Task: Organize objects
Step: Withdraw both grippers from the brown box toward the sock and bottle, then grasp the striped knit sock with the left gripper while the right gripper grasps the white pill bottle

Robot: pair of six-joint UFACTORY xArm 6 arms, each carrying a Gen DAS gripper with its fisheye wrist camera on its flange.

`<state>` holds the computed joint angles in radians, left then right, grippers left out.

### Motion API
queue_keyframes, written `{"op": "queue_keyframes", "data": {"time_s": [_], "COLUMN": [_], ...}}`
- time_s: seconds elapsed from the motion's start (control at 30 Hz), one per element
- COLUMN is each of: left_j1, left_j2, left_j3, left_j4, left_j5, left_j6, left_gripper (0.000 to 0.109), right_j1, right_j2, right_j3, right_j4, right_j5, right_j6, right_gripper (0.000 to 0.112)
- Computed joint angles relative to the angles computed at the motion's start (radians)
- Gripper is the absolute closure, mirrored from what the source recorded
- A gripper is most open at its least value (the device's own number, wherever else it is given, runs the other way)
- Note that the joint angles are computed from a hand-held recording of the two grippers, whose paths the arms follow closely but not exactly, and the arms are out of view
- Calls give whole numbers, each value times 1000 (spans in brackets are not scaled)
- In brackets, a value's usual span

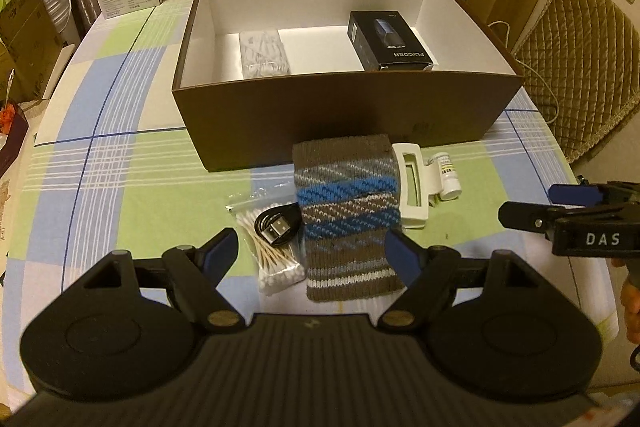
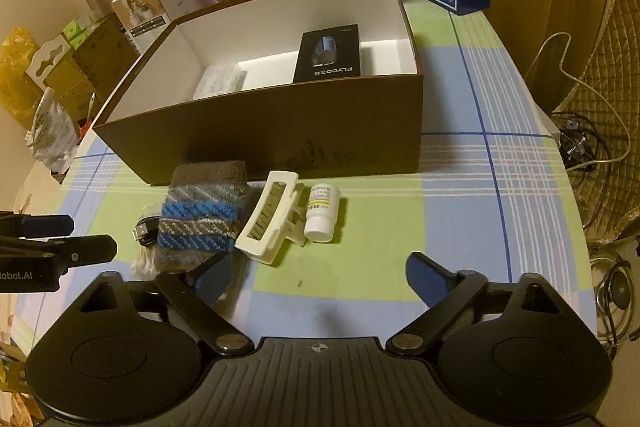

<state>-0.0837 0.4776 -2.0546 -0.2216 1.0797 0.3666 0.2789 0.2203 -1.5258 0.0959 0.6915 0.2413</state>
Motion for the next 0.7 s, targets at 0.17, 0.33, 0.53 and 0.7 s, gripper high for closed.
{"op": "queue_keyframes", "data": {"time_s": [0.17,0.33,0.53,0.7], "left_j1": [1,3,-11,-23], "left_j2": [-6,-7,8,62], "left_j3": [40,82,105,49], "left_j4": [-24,-79,-118,-94], "left_j5": [-49,-99,-160,-156], "left_j6": [7,44,102,91], "left_gripper": [31,31,31,31], "right_j1": [2,1,-3,-8], "right_j2": [5,17,37,76], "right_j3": [22,36,40,13], "right_j4": [-10,-9,-17,-42], "right_j5": [-35,-61,-94,-125], "right_j6": [1,14,23,36], "right_gripper": [52,57,58,58]}}
